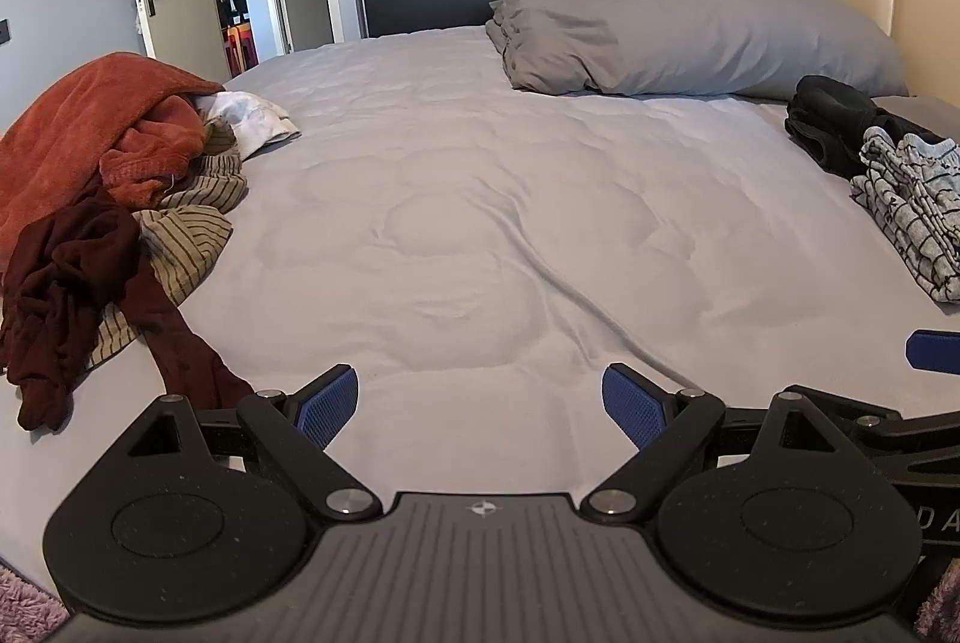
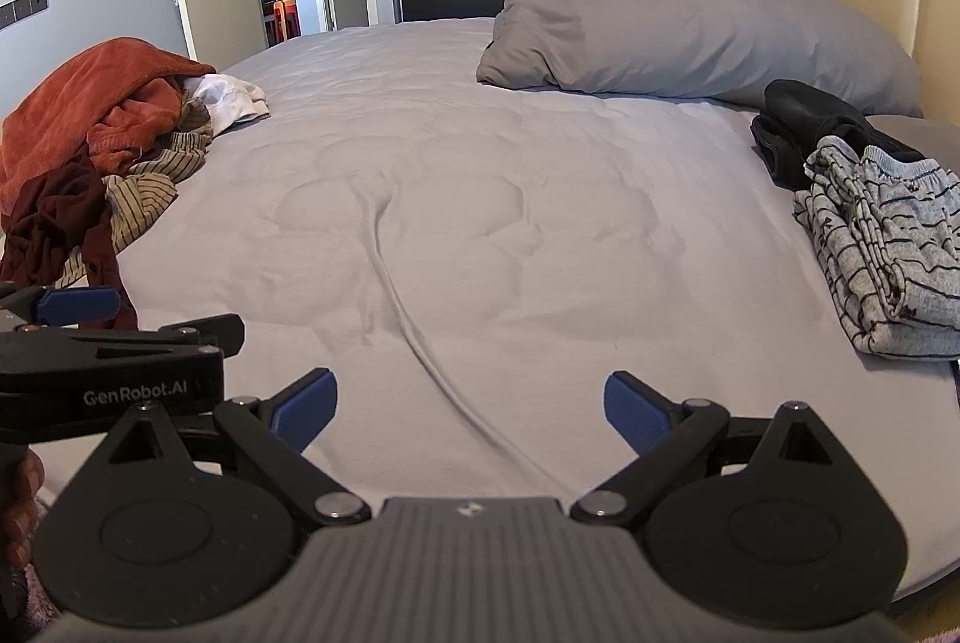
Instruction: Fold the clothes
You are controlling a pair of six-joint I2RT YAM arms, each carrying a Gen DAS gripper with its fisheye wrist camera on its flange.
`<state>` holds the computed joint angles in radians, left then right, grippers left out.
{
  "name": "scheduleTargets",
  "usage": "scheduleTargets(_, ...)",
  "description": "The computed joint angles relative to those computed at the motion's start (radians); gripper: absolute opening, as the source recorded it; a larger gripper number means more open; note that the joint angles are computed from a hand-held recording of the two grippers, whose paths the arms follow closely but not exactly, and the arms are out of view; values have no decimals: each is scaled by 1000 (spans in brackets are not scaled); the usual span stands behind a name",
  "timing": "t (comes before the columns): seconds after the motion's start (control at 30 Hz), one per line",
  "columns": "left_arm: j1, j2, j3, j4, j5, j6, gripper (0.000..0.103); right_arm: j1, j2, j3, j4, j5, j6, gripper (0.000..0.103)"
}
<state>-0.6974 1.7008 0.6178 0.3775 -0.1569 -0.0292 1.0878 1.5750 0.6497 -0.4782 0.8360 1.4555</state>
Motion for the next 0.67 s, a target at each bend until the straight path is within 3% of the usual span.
scheduleTargets(0.67,-3,-12,-2,-13,-1,-10,90,10,15,18,-22,7,12,97)
